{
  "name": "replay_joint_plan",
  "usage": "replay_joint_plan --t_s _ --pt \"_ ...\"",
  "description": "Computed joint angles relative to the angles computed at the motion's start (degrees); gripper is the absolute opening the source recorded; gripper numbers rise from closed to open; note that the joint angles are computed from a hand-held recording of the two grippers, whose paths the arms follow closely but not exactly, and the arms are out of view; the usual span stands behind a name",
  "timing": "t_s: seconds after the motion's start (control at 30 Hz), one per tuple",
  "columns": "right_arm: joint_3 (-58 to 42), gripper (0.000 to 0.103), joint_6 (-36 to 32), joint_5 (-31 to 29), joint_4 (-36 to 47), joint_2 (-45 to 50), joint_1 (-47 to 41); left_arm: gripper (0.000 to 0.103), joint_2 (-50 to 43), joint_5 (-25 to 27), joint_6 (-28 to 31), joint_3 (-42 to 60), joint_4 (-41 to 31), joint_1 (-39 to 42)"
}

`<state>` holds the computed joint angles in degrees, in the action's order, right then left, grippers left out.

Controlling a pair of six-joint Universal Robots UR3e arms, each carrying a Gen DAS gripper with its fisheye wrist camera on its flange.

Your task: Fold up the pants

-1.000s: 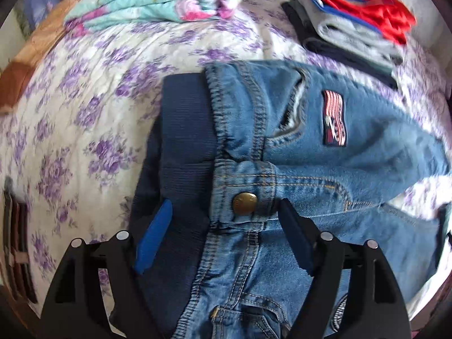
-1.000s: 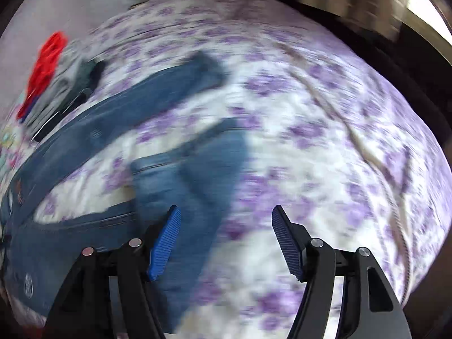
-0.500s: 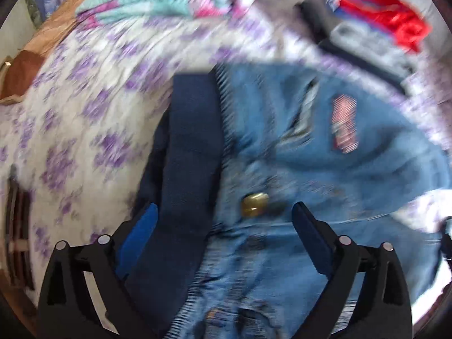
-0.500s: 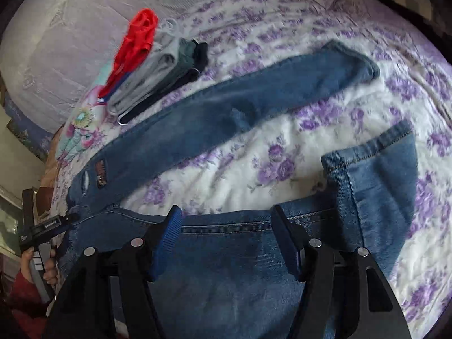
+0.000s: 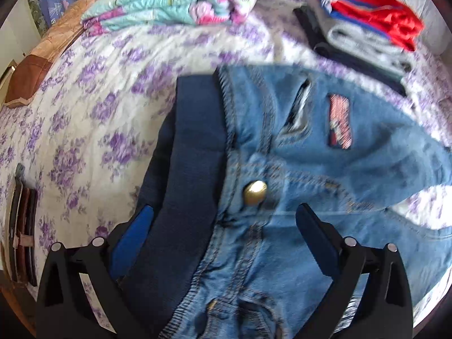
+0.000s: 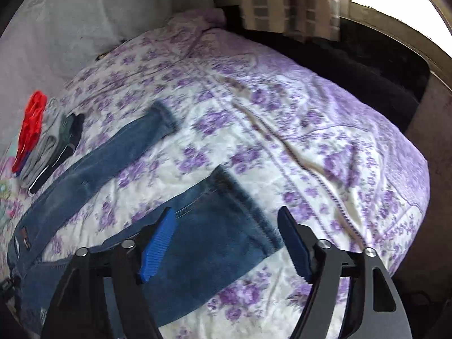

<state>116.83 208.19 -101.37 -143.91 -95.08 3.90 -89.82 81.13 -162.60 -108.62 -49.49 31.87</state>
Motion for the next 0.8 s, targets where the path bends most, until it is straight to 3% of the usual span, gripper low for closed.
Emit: replay_joint_plan --t_s 0.1,0.13,0.23,0.3,0.43,0.67,0.8 --pt "-1.7 0.087 0.3 3.8 2.6 7.3 1.5 0.098 0.3 -2.2 0.6 0.4 1.1 0.5" --pt "-0.6 0.09 3.2 2.8 4.0 7.4 4.2 0.098 -0.4 -1.2 0.7 0.6 1.9 -0.1" --pt "-5.4 0.092 2.0 -2.0 6.0 11.0 7.6 0.099 -6.8 5.1 1.5 2.5 3.7 -2.4" --pt "-7.3 0.092 1.8 -1.4 4.9 10.9 7.5 0.099 -8.0 2.6 1.2 3.0 2.7 -0.7" --pt "-12.1 0.092 1.5 -0.2 2.2 11.5 8.7 0.099 -7.0 4.3 0.5 4.4 1.7 -1.8" --pt "-31.4 0.093 -1.8 6.0 5.4 24.1 15.2 0.098 0.9 -2.2 0.7 6.7 -2.6 -0.3" --pt "-43.5 0.093 -4.2 5.0 10.0 29.9 20.7 0.098 3.8 -3.1 0.1 9.1 -7.2 -0.6"
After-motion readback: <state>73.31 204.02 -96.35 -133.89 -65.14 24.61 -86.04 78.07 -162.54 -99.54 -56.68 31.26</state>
